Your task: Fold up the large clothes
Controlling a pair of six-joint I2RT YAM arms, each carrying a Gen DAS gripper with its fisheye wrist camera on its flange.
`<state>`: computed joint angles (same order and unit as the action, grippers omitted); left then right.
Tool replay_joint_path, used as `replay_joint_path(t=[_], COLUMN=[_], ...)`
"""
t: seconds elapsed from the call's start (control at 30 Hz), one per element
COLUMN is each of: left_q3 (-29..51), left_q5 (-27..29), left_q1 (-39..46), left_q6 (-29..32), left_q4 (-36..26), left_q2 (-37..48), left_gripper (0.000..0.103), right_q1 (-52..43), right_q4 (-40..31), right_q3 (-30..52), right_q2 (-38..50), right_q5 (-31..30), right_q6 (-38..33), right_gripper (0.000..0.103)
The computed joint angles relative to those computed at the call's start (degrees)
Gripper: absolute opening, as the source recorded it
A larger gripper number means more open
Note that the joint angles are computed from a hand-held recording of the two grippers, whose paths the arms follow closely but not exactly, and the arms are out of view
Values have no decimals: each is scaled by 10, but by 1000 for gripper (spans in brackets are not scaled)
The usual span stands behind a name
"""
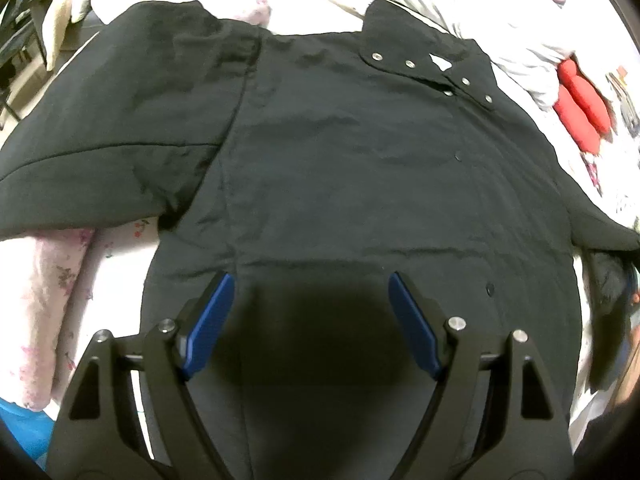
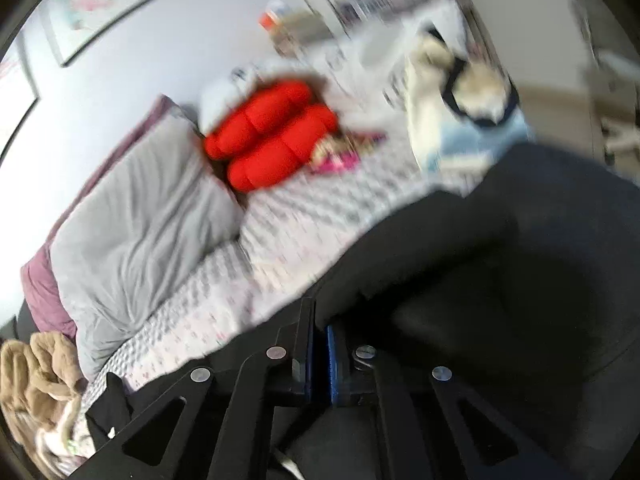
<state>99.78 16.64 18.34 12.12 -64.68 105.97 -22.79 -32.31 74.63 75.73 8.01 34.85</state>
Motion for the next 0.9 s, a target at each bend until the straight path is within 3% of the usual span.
replay_joint_path(t=[0.13, 0.4, 0.6, 0.77, 0.9], left_q3=[21, 28, 45, 47, 51], left_q5=[18, 28, 30, 24, 22], left_q1=[7, 19, 24, 24, 32], left_q6=[-4, 4, -17, -17, -14], left_q4=[-23, -34, -35, -34, -34], left_q2=[16, 13, 25, 31, 38], left_gripper=[80, 80, 80, 80, 80], right_q1=[62, 129, 340, 507, 555], right_q4=[-24, -20, 34, 0, -135], right_q3=[39, 35, 118, 232, 364], right_q2=[-3, 24, 66, 237, 432], right_q5=[98, 117, 199, 192, 163], right_q6=[-13, -13, -118, -224, -245], right_gripper=[4, 4, 4, 6, 7])
